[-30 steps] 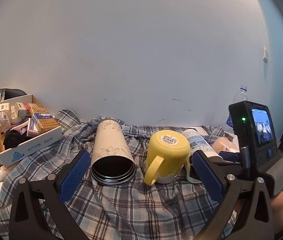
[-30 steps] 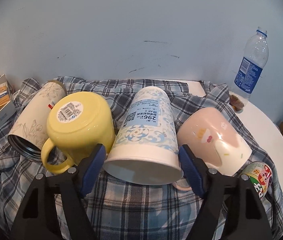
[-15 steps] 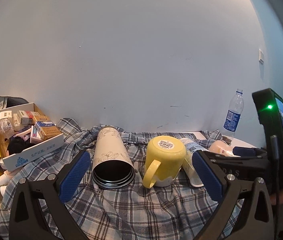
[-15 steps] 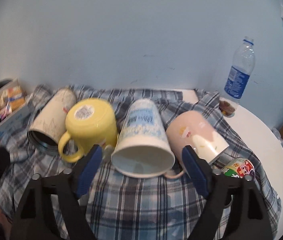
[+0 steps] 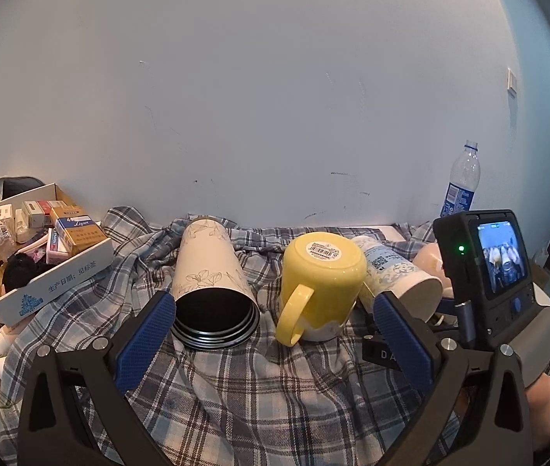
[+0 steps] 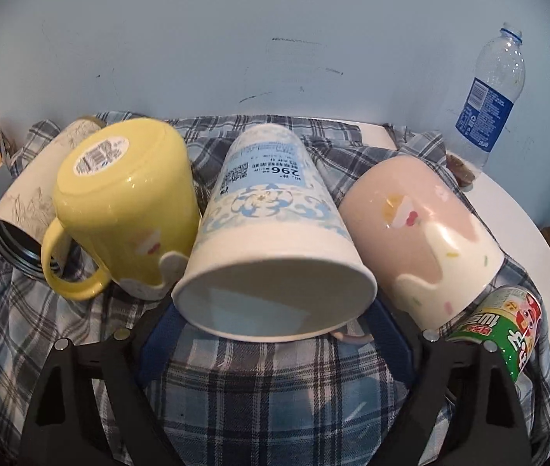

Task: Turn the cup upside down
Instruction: 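Move the right gripper toward the lying blue-patterned paper cup and close on it, then lift the paper cup with the right gripper and swing it upward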

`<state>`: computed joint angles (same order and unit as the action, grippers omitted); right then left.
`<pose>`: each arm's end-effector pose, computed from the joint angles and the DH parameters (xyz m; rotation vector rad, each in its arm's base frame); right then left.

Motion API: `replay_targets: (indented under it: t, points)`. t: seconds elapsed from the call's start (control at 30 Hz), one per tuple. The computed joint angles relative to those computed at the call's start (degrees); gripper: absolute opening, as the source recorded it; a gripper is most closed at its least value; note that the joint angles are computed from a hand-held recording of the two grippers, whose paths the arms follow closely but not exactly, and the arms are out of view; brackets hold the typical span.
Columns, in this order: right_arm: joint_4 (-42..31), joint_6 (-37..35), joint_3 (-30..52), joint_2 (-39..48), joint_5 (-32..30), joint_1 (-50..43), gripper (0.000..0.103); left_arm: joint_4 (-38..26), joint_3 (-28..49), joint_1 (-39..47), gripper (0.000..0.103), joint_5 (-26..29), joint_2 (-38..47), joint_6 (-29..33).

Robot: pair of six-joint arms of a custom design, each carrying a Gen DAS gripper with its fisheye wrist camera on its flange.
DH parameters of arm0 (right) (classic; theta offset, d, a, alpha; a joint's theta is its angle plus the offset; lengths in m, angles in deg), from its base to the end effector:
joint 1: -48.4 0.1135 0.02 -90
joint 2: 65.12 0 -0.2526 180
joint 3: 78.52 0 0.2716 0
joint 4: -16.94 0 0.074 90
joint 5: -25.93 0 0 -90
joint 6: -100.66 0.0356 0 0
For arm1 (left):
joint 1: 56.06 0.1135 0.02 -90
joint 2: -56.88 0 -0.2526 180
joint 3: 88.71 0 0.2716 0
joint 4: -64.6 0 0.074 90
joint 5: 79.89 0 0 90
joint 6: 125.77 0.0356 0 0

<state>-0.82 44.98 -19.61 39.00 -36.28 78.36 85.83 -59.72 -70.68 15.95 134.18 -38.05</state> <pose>0.2863 0.1459 0.0717 0.2422 2.4779 -0.2028 0.2338 -0.0647 0.1073 0.2842 2.0333 -0.2880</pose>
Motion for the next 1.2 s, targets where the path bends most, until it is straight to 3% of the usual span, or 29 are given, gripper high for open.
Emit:
replay_targets:
  t: [0.3, 0.43, 0.53, 0.67, 0.77, 0.83, 1.03, 1.2]
  points:
    - [-2.64, 1.76, -7.73, -11.24, 2.29, 6.41, 0.087, -0.06, -0.21, 1.06, 0.103, 1.36, -0.35, -0.26]
    - [-4.20, 0.78, -12.30, -16.59, 0.69, 8.54, 0.087, 0.31, -3.94, 2.54, 0.103, 3.62, -5.90, -0.31]
    - [-3.36, -3.49, -17.23, -21.83, -0.70, 10.73, 0.087, 2.40, -7.29, 2.53, 0.103, 4.41, -10.65, 0.16]
    - [-2.90, -8.40, -24.31, -30.16, -5.96, 11.42, 0.088, 1.39, -6.88, -0.99, 0.103, 2.33, -10.64, 2.91]
    - [-1.47, -18.25, -28.38, -34.17, -12.72, 9.37, 0.088, 0.72, -6.67, -1.07, 0.103, 4.42, -10.62, 3.80]
    - [-0.62, -20.86, -30.24, -35.64, -12.82, 8.35, 0.088, -0.01, -6.06, -0.31, 0.103, 7.79, -9.93, 4.44]
    - [-2.54, -20.22, -34.02, -43.21, -11.79, 3.50, 0.088, -0.33, -6.17, -0.94, 0.103, 6.84, -9.99, 4.98]
    - [-5.91, -20.53, -33.50, -43.80, -3.56, 2.22, 0.088, -0.94, -5.18, 0.02, 0.103, 7.86, -8.52, 4.49]
